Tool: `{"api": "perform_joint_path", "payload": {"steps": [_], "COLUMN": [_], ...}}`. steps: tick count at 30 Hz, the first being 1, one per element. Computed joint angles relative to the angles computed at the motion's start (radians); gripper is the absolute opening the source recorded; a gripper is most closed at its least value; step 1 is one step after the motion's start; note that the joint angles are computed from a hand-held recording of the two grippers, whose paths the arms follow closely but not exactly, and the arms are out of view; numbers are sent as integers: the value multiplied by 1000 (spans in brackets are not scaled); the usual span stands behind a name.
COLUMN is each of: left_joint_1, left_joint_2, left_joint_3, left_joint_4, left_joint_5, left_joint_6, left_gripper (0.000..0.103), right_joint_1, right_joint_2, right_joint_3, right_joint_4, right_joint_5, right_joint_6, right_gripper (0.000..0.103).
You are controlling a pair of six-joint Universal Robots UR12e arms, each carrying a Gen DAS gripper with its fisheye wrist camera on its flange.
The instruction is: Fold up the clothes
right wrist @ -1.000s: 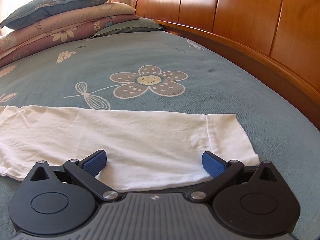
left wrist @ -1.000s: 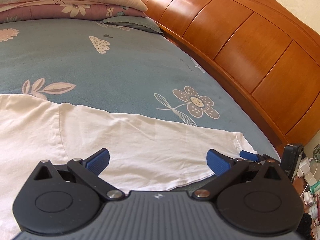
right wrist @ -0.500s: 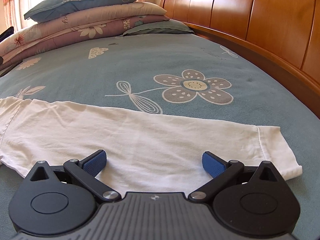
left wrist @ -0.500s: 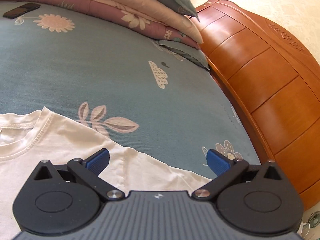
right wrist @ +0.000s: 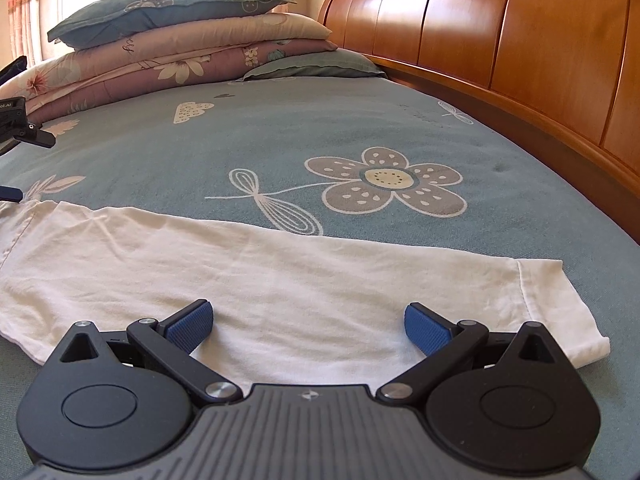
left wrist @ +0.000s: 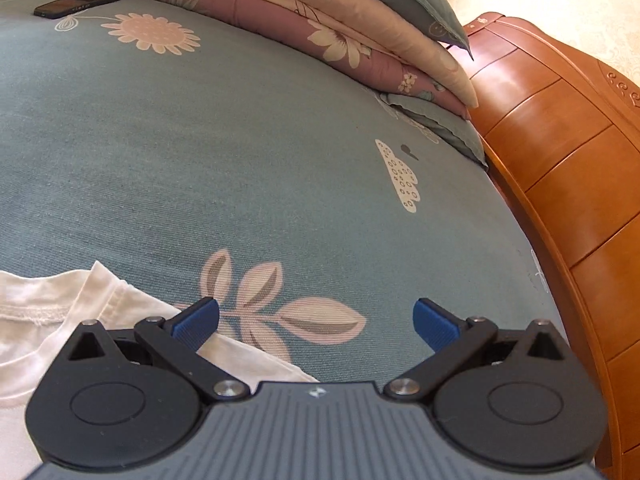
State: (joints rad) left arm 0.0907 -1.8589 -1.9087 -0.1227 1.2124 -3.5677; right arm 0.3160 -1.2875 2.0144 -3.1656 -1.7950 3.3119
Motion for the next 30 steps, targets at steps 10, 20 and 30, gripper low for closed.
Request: {"api": "perform_joint_path", "payload": {"steps": [10, 20, 30], "left_joint_1": [-11, -72, -105], "left_joint_2": [58, -12, 29], "left_joint_3": [-42, 33, 39], "left_joint_4": [-168, -142, -364], "left_joint_5": [-319, -208, -341], "left_joint_6": [216, 110, 427], "left_gripper": [102, 102, 102], "right_joint_1": [-2, -4, -13], "right_joint_2": [-4, -5, -13], "right_joint_3": [7, 10, 22], "right_joint_4": [-14, -17, -26], "right_joint_5": [20, 22, 38], "right_joint_6": [-5, -14, -22], "right_gripper": [103, 103, 103]}}
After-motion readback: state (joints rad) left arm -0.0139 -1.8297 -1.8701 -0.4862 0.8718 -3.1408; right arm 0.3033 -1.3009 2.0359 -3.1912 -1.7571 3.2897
